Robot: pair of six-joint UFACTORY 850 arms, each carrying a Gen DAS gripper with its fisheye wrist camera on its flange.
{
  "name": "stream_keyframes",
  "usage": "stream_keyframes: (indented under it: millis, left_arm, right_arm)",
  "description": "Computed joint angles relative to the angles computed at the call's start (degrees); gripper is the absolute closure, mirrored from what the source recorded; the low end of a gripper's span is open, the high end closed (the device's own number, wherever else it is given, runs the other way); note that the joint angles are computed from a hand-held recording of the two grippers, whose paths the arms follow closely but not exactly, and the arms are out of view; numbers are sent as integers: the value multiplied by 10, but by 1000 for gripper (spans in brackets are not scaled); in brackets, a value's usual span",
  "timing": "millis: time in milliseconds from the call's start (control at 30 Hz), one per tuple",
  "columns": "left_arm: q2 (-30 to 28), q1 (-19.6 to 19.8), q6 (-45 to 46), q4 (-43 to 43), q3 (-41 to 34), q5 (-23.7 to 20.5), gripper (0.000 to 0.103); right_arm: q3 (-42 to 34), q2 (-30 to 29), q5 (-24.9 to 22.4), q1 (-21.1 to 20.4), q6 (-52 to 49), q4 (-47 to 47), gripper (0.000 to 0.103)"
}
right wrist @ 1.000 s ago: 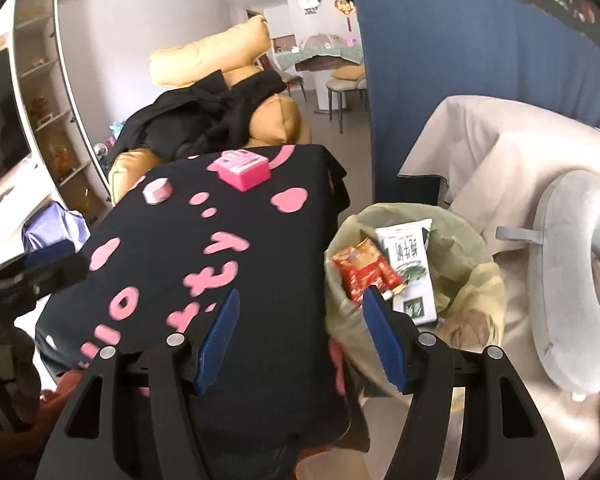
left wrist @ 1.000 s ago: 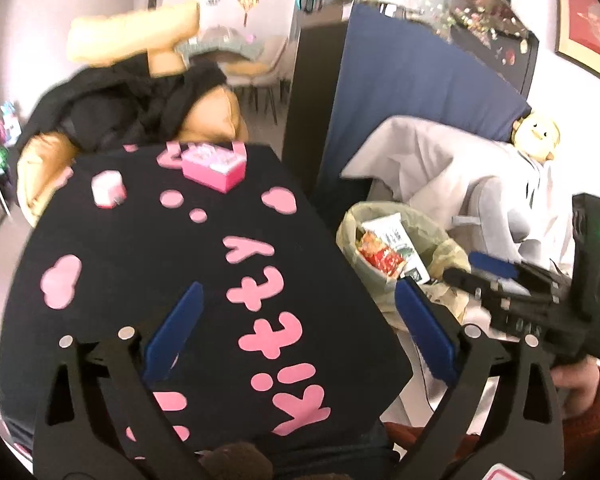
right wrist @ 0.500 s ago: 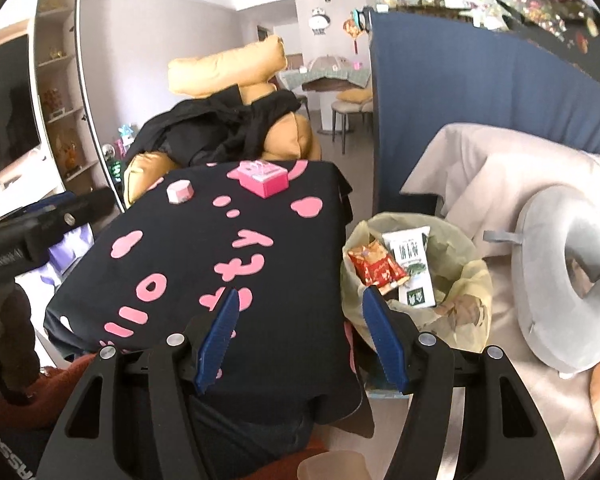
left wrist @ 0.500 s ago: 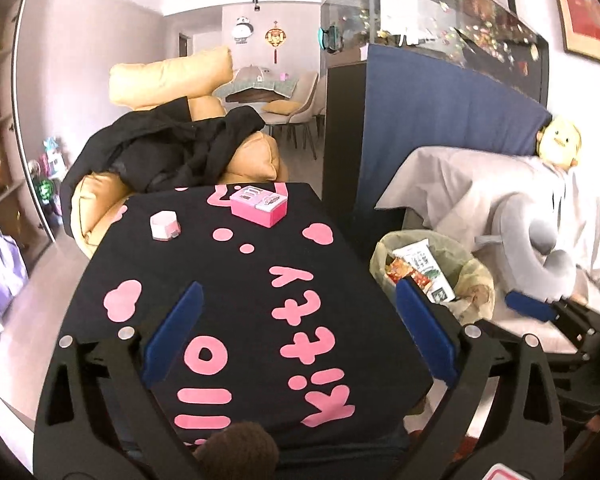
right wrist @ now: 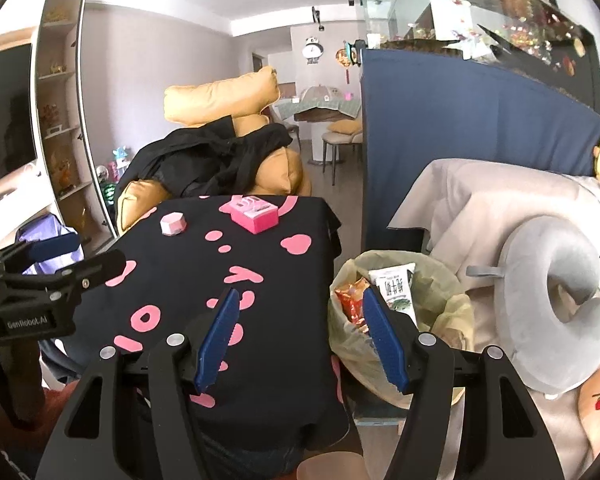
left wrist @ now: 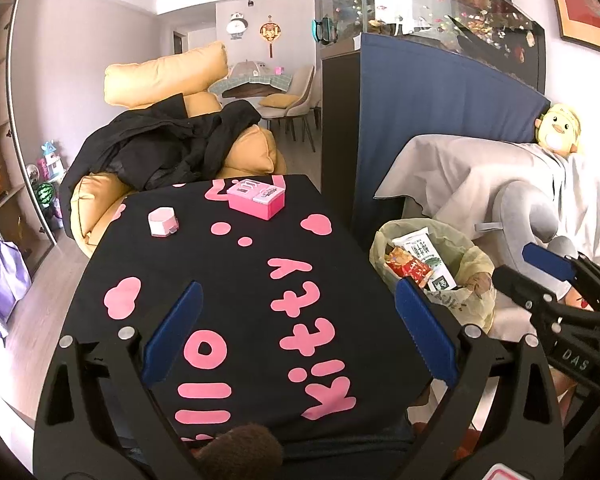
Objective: Collect trash
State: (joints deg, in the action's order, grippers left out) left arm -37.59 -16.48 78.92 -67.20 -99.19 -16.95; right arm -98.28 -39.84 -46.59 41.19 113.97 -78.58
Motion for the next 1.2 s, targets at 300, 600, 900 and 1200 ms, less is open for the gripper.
stream_keyframes:
  millis: [300,600,900,1200]
  left_arm:
    - [-1,0,1,-1,0,0,11]
    - [-1,1,2,-2,-1,-1,11]
    - [0,0,0,-1,1,0,11]
    - [-1,0,-1,1,0,0,11]
  right_arm:
    - [8,5,-5,0,10,-5,42]
    - [8,5,-6,1,11,-4,42]
    - [10,7,-5,0,12,-4,42]
    - [12,8,-4,-1,14,-6,42]
